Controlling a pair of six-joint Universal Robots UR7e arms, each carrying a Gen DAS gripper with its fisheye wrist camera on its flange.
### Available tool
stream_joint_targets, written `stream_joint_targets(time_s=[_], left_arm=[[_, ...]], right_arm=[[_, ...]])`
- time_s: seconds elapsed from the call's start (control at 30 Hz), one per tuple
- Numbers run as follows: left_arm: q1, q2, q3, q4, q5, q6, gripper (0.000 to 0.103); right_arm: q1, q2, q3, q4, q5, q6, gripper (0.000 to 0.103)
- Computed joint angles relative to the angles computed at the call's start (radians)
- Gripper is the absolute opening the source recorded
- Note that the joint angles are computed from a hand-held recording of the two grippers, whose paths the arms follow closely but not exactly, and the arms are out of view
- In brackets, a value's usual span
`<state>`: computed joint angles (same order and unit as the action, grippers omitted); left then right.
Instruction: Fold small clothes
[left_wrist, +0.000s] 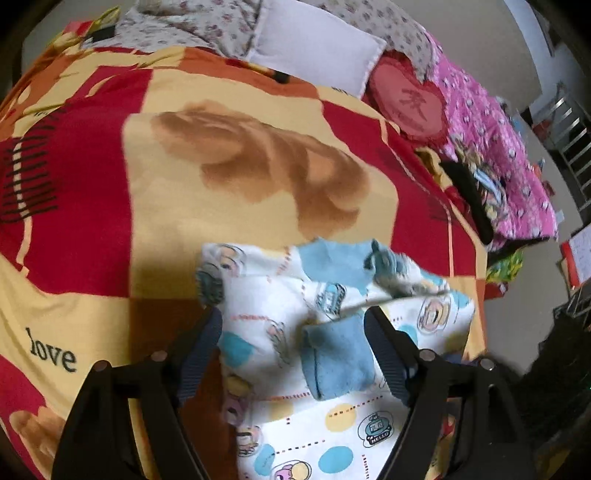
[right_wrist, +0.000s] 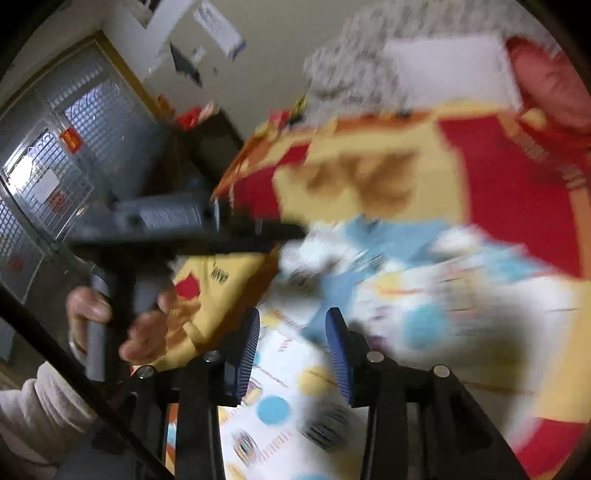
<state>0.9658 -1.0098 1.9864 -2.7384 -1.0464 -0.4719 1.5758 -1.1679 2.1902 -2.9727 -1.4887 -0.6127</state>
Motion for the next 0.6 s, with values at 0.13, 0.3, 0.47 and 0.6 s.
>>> stream_joint_targets(time_s=[0.13, 0.3, 0.47, 0.6], left_arm=[[-0.025, 0.038, -0.005, 0.011, 0.034, 0.001, 0.082], [-0.050, 0.088, -0.019, 0.025, 0.080, 0.043, 0.083], [-0.087, 0.110, -0.012, 0.026, 0.126, 0.128, 0.083], [-0.104, 0.118, -0.010, -0.008, 0.126, 0.185, 0.084]], right_arm=[[-0.054, -0.066, 0.022, -0.025, -0.022, 0.003, 0.041], [-0.102, -0.058, 0.005, -0.046, -0.097, 0.027, 0.041], [-0.127, -0.036, -0.017, -0.032, -0.112, 0.042, 0.041], [-0.130, -0.038, -0.021, -0.020, -0.091, 0.053, 0.041]])
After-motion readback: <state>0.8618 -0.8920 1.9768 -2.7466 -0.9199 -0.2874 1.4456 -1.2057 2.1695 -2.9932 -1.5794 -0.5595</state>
